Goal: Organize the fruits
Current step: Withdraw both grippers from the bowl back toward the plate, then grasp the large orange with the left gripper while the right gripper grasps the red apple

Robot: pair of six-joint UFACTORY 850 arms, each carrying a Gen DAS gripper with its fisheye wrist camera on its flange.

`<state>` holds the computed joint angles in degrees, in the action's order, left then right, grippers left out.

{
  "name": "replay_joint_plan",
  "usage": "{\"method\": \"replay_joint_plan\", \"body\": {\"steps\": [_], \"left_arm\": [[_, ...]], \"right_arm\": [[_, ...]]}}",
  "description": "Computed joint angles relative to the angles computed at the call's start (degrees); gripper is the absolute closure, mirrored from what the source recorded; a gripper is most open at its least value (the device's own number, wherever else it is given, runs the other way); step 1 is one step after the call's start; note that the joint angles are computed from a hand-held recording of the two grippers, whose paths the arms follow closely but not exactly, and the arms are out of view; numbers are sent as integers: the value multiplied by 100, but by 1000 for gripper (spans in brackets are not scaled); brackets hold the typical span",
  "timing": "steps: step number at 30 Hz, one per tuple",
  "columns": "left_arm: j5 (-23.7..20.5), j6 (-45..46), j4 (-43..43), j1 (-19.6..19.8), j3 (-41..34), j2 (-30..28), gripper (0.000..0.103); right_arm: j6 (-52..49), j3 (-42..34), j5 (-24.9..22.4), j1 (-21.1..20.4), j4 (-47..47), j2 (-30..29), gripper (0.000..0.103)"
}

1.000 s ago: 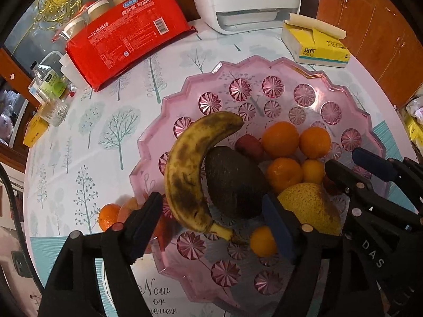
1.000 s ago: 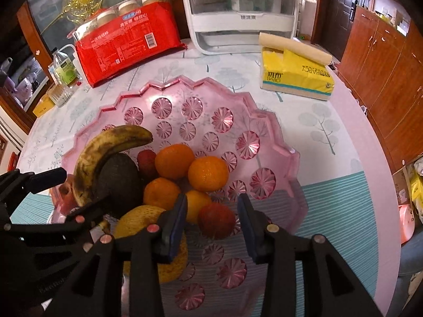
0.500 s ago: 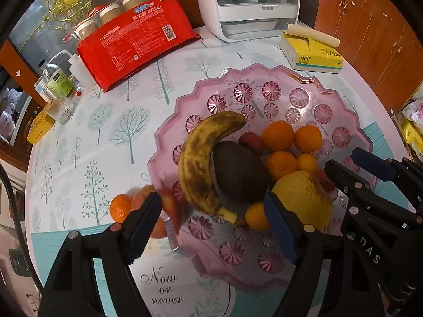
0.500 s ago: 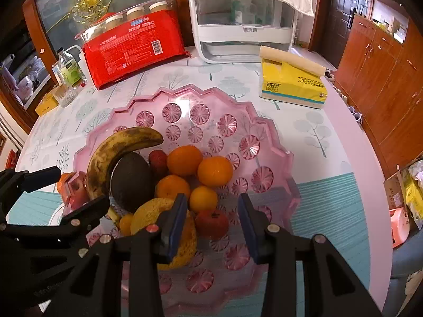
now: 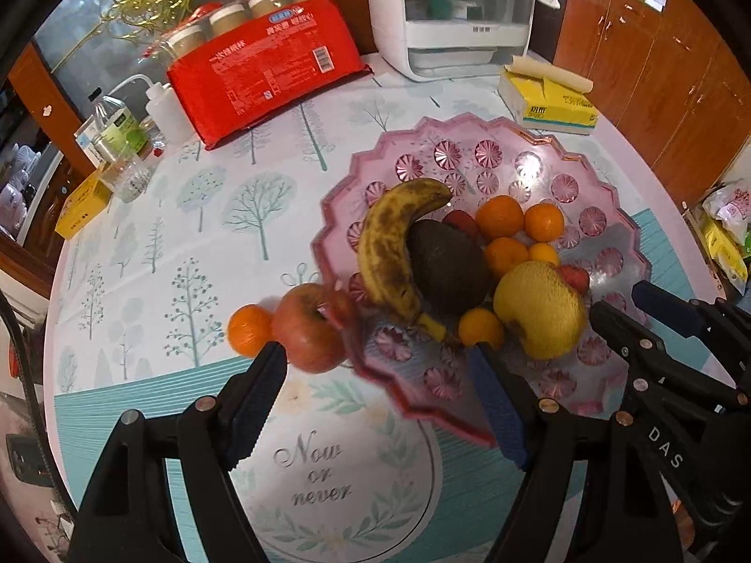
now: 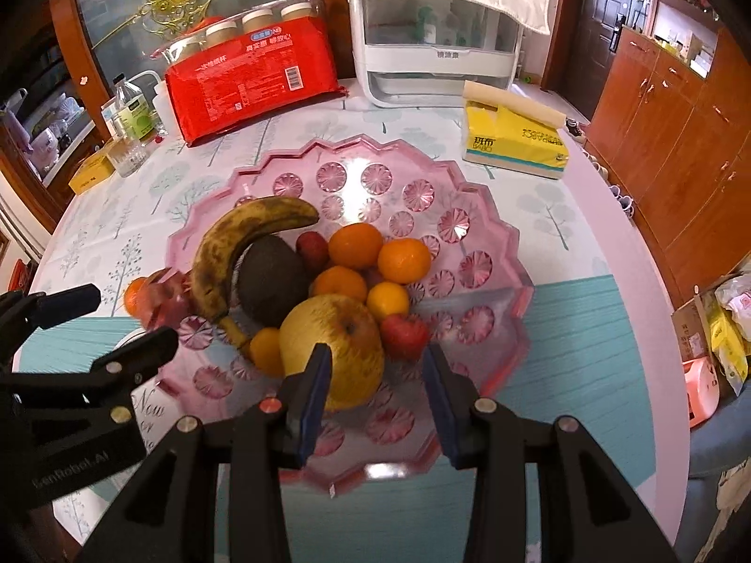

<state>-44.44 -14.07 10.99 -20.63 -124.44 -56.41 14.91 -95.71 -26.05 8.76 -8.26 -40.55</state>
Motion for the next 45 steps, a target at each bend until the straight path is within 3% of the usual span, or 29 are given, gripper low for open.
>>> {"method": "replay_joint_plan", "body": {"steps": [9,21,27,33,45], "left_arm": [[667,259,-26,401,1331,1005,24],[837,1977,-300,1094,1519,1263,24],[886,3594,-938,1325,1181,850,24],[343,5230,-2192,1452,355,-28,24],[-829,5614,-3205,1526,-1699,-1622,32]], "right_arm": [[786,318,-69,264,-314,322,63],[1984,290,45,860,-968,461,63],[2560,215,233,1065,-1001,347,63],[3124,279,376,1241,-926,167,63],[3976,386,415,1371,-1097,-34,63]]}}
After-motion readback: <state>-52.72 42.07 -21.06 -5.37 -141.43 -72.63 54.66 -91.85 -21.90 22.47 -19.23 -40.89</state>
